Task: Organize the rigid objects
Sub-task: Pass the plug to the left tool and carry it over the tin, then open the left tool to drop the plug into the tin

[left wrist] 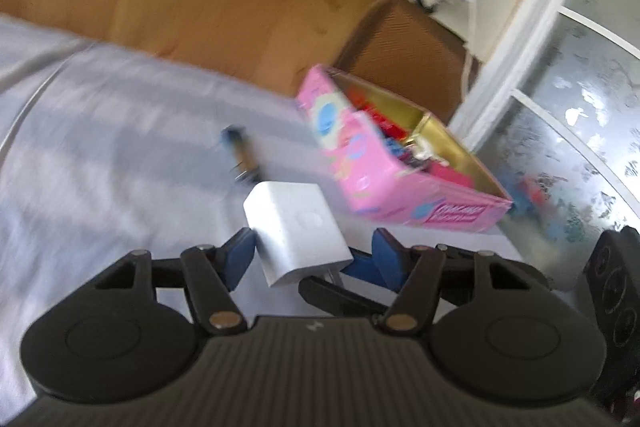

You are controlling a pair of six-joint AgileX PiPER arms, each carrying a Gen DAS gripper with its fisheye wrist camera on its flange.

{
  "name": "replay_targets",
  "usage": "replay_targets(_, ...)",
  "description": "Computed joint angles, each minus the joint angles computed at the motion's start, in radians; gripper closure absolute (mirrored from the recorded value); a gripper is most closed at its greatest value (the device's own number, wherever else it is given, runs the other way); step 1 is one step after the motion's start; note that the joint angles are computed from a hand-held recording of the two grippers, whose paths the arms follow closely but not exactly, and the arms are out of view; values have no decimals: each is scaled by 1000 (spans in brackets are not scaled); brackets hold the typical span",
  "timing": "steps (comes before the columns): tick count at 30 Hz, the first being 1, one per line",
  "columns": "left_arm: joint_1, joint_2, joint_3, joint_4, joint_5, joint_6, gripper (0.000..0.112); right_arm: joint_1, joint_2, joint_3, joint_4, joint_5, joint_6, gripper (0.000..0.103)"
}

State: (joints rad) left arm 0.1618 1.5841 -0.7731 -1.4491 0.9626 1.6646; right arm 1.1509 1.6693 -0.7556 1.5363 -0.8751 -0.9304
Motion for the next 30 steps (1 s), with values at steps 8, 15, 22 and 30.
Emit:
replay_targets(8, -371, 63, -235, -15, -123, -140, 47, 76, -203, 186, 127, -310, 9, 75)
replay_targets(15, -640, 252, -524, 78, -289, -291, 47, -117, -418, 377, 103, -255, 49, 75)
replay_targets(22, -773, 500, -947, 463, -365, -712, 43, -559, -418, 380, -105, 10, 31, 75)
replay_targets(30, -817, 471, -880, 452, -534, -730, 38, -617, -356, 438, -212, -55, 202, 72)
